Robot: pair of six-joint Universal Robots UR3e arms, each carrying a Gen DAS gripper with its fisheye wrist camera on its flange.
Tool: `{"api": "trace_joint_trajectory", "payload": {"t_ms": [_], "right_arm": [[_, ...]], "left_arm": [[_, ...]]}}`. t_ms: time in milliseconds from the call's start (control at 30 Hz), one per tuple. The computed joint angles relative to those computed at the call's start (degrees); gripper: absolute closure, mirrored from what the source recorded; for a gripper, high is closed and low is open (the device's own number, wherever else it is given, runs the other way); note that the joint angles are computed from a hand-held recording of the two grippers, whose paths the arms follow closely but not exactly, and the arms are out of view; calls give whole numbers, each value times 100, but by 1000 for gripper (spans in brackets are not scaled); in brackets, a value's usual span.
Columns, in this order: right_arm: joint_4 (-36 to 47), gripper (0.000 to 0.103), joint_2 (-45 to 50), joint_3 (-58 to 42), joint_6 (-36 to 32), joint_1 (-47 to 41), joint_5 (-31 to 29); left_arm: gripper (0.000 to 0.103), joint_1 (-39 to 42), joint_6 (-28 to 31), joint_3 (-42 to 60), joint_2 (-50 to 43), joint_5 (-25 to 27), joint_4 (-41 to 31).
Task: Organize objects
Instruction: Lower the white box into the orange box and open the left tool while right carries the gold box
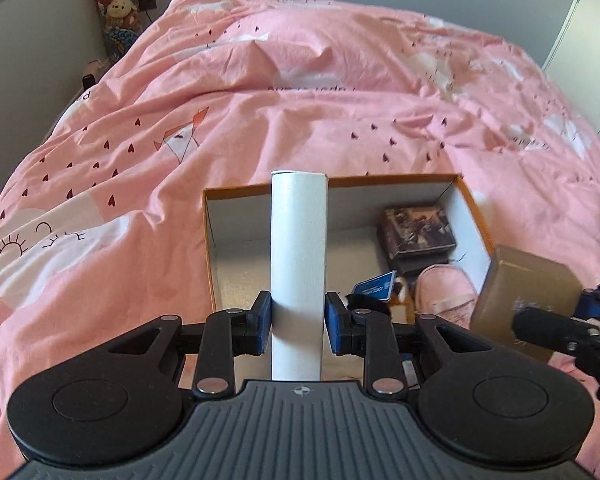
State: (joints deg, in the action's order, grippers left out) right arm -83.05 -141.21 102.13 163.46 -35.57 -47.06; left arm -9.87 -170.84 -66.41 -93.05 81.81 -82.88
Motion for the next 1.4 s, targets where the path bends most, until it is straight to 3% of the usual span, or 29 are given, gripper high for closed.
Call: {"api": "trace_joint_trajectory", "payload": {"t_ms": [167,267,400,600,867,967,1133,1267,1400], "right_arm": [[-1643,48,610,627,838,794,-523],[-2125,48,823,837,1045,1009,-725],[-2135,48,772,982,941,932,-659],[-2051,48,731,1055,827,836,-594],[-1931,48,618,1036,731,839,-622],[-1873,48,571,1031,703,824,-624],[-1729,48,507,1004,624,774,-634],[-1765,48,507,1016,627,805,-609],[-1869,48,551,1022,695,933,-650]], "left_arm": [[72,-457,-220,474,-818,762,-283],[72,-631,-373,760,-1214,1132,-551],[71,-702,-519,1210,-1645,1283,-1036],[72,-1019,-715,1642,-2179,1921,-1324],[69,-1480,-825,1325,-2312,2717,-923],[61,-1256,-702,1394,-2208,2255,-1056],[61,-823,-322,1423,-1874,1560,-1277],[81,-760,-79,1331,-1746,1393,-1299],[95,-615,211,1186,-1606,961,-1334]]}}
